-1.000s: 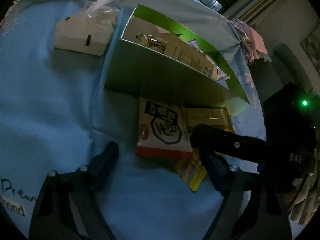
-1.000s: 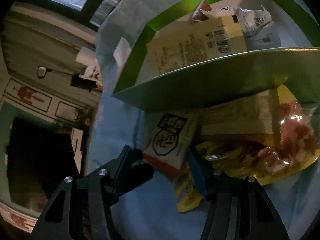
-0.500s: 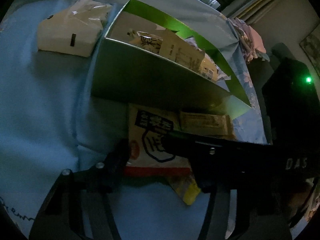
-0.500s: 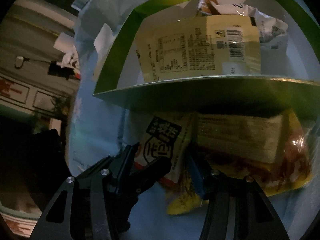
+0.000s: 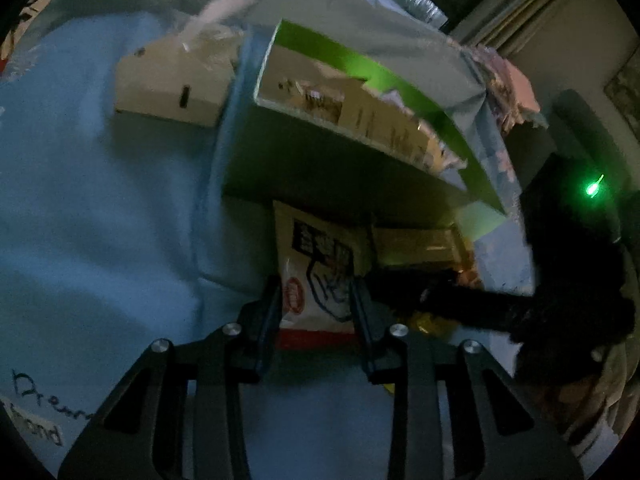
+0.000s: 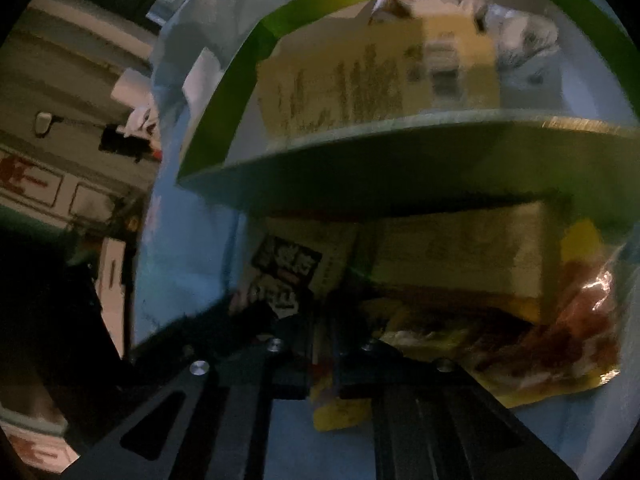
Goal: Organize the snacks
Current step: 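Grasp the white packet with blue and red print with the right gripper, then lift the white packet and carry it over the green box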
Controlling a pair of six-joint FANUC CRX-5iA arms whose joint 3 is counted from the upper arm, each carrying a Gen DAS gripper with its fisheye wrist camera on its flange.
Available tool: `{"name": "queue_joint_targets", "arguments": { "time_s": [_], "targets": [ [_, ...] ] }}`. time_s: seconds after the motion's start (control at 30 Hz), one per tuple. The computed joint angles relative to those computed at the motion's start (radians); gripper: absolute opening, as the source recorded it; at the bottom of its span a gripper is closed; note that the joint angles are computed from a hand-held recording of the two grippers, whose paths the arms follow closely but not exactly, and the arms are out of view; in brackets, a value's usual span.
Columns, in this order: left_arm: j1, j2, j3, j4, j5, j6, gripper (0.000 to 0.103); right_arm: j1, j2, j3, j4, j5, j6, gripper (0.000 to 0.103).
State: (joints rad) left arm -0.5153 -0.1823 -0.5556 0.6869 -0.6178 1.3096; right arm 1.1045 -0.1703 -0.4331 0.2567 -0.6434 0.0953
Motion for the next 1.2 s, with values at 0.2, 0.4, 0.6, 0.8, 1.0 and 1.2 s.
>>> {"name": "queue_joint_targets", "arguments": {
  "time_s": [0.2, 0.4, 0.6, 0.8, 1.0, 1.2],
  "targets": [
    [-0.010, -0.005, 0.028, -0.085, 0.000, 0.061, 0.032, 0.017, -0.001, -0.025, 0.052, 0.033, -0.054, 0.008],
    [-0.022, -0.029, 0.031, -0.107, 0.017, 0.078, 0.032, 0.038, -0.027, -0.066, 0.142, 0.069, -0.140, 0.008],
    [-0.039, -0.069, 0.024, -0.114, 0.057, 0.078, 0.032, 0.058, -0.053, -0.085, 0.216, 0.075, -0.175, 0.008],
    [-0.059, -0.066, 0.052, -0.174, 0.070, 0.125, 0.032, 0.067, -0.079, -0.112, 0.271, 0.082, -0.220, 0.008],
    [-0.072, -0.066, 0.079, -0.201, 0.079, 0.140, 0.032, 0.077, -0.110, -0.137, 0.343, 0.084, -0.283, 0.008],
    [-0.091, -0.039, 0.152, -0.248, 0.073, 0.154, 0.032, 0.077, -0.150, -0.153, 0.432, 0.069, -0.343, 0.008]
  ]
}}
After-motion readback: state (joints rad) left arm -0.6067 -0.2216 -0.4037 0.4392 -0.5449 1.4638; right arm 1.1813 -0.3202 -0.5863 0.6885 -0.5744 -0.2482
